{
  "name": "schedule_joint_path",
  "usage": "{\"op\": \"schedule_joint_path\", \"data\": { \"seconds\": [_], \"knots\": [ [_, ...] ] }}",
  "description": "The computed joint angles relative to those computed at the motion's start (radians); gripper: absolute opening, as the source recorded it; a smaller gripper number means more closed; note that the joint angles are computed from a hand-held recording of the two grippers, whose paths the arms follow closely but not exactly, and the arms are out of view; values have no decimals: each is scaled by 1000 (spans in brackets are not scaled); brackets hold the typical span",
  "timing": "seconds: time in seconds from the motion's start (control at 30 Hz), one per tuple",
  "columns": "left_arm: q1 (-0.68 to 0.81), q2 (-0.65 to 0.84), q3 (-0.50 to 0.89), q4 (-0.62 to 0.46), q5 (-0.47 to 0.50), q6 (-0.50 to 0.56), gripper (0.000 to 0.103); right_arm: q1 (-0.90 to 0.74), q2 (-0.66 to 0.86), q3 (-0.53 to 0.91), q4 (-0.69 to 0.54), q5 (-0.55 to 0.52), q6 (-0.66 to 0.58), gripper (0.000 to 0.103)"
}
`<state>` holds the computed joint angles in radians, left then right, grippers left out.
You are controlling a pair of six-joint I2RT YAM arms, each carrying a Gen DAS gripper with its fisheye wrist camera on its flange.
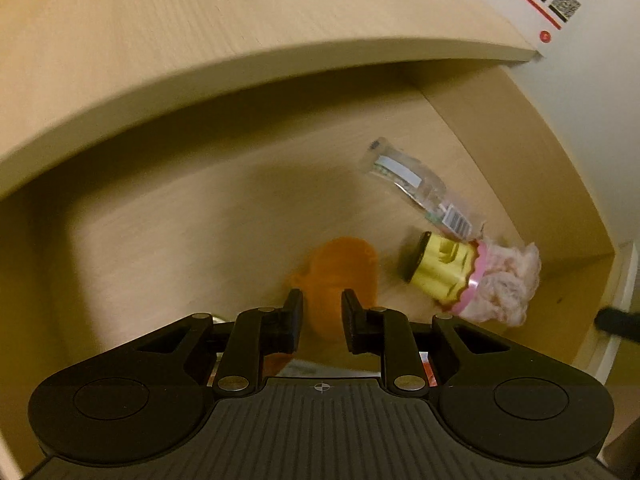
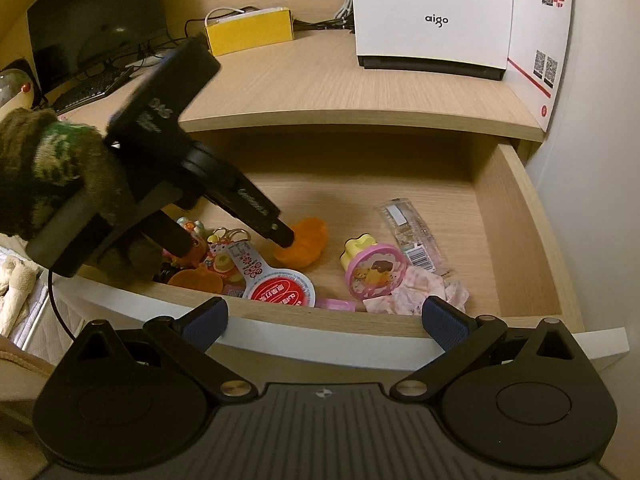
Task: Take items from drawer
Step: 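Grasp the orange cup with the left tool while the right tool grasps the yellow cupcake toy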
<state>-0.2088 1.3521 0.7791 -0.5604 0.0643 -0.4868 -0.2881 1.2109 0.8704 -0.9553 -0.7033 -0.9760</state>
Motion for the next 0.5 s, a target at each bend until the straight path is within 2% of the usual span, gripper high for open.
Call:
{"op": "schedule_joint_path", "data": {
  "seconds": [0.17,0.3,0.4,0.5],
  "knots": [
    [-32,81,28,37,-14,-16,22,5,-4,1,5,7,14,103],
    [-41,130,53,59,11,-11,14,26,26,31,-5,23,23,103],
    [-46,153,75,50,13,-36,12,36,59,78,-6,26,102,103],
    [-58,158,79,48,7,-29,9,51,54,96,65,58,176,102]
  ]
}}
